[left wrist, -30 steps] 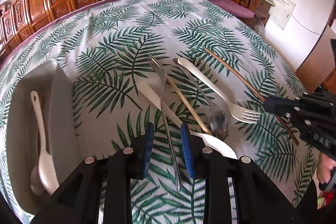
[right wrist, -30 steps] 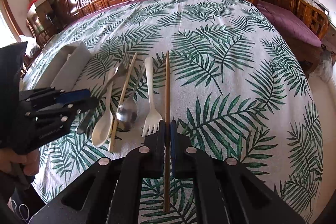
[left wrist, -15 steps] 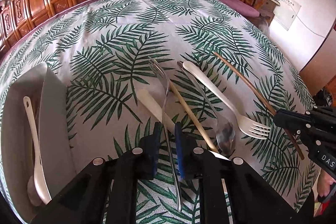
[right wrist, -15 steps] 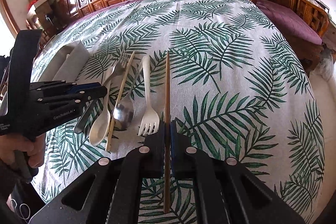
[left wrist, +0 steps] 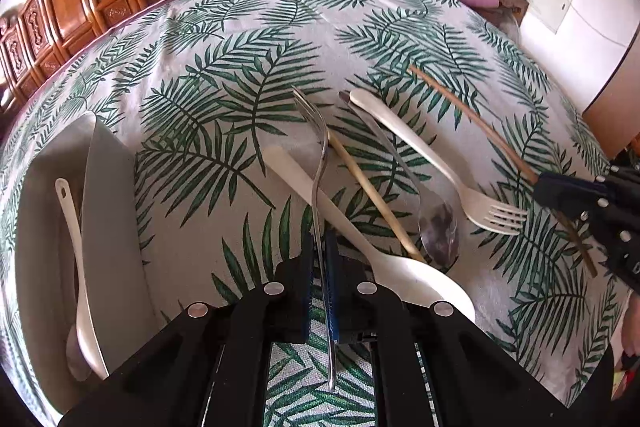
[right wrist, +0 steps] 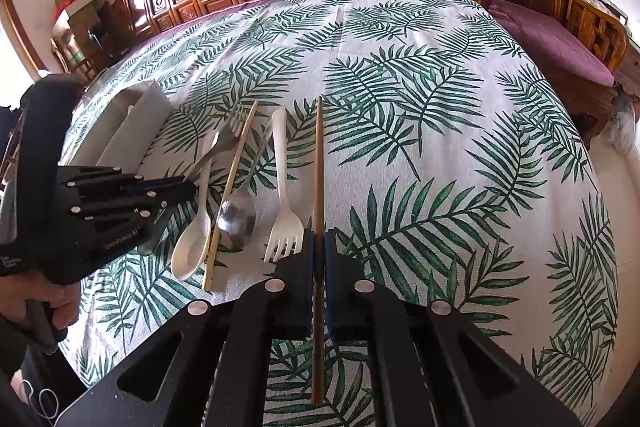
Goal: Organize utensils
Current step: 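Lift the metal fork with the left tool while the right tool holds the chopstick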
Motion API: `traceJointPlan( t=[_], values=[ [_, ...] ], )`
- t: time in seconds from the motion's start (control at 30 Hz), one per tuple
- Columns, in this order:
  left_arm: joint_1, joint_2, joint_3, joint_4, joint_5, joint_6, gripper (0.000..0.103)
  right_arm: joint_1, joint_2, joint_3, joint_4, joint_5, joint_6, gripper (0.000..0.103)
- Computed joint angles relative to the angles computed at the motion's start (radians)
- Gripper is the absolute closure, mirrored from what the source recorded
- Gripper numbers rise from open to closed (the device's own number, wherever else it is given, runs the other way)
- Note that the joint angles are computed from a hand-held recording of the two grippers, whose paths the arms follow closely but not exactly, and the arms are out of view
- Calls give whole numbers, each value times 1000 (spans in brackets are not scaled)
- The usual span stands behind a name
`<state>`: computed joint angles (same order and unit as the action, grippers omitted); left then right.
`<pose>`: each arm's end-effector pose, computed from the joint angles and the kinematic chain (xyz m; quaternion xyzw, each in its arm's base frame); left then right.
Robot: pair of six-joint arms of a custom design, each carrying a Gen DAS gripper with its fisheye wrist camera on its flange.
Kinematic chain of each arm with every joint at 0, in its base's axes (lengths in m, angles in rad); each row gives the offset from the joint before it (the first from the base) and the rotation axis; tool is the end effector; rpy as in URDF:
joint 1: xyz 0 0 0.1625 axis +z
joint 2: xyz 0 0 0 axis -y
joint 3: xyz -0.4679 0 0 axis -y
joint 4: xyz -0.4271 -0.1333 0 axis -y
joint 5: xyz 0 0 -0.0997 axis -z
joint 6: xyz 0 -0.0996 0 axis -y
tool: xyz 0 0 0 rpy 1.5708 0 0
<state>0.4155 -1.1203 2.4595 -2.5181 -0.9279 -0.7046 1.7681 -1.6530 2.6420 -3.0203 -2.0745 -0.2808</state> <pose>-0.2546 -0.3233 0.0563 0.2679 0.8933 -0.1380 0.3334 0.1472 -0.3014 0.2382 0.1680 -0.9295 0.2107 0.2516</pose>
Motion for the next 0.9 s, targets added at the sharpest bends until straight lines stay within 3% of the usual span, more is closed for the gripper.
traceJointPlan(
  t=[0.33,0.63,0.9],
  values=[
    [-81,-106,32,60,11,-46,101,47,-4,-13,9,-12,10,97],
    [-193,-301,59,243,25,-143,101,99,8,-20,16,-32,22,97],
    [-241,-420,72,364,42,-214,101,140,18,-28,28,-33,38,97]
  ],
)
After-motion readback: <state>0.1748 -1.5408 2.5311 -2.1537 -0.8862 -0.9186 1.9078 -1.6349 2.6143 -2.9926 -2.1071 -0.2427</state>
